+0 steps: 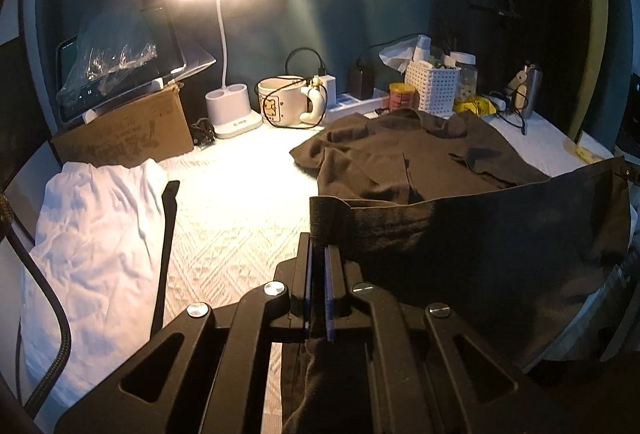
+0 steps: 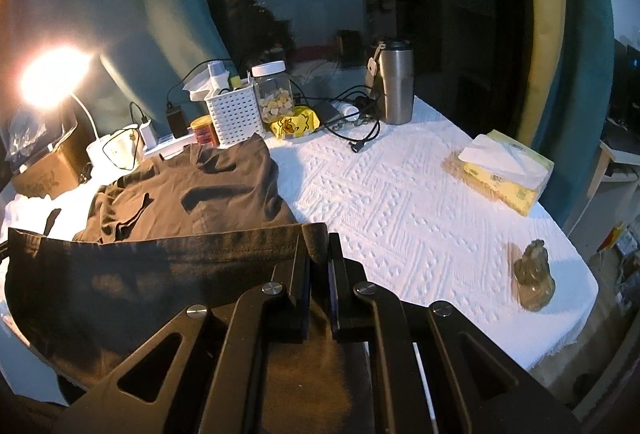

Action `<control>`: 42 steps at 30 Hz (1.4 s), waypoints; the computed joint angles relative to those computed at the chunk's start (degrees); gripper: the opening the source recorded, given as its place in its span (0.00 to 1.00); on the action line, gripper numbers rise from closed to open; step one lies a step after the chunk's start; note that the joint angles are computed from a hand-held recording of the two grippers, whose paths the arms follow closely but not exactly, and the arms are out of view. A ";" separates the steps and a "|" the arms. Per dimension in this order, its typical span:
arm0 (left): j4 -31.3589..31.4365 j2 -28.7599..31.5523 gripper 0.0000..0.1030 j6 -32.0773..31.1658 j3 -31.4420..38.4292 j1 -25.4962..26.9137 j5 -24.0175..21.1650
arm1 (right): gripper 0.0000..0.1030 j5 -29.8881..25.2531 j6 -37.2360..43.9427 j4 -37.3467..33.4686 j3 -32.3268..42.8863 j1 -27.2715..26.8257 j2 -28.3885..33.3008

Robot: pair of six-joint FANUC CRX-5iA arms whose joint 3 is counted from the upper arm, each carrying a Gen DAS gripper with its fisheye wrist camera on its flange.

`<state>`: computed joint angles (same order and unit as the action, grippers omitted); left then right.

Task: Fold small clothes
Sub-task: 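Grasp the hem with both grippers and fold it over toward the collar, then lower the held shirt edge onto the table and open both grippers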

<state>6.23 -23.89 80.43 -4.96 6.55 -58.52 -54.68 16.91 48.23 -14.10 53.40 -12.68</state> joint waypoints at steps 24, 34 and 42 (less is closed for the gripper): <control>0.42 9.54 0.04 1.11 8.50 1.70 4.83 | 0.08 4.85 13.18 -5.39 17.77 -8.56 13.73; -0.30 14.87 0.04 0.37 12.59 2.03 7.49 | 0.08 5.29 20.86 -9.43 28.52 -11.33 21.98; -0.71 19.41 0.04 -0.61 16.15 1.64 9.10 | 0.08 4.61 25.72 -12.35 37.54 -13.36 28.33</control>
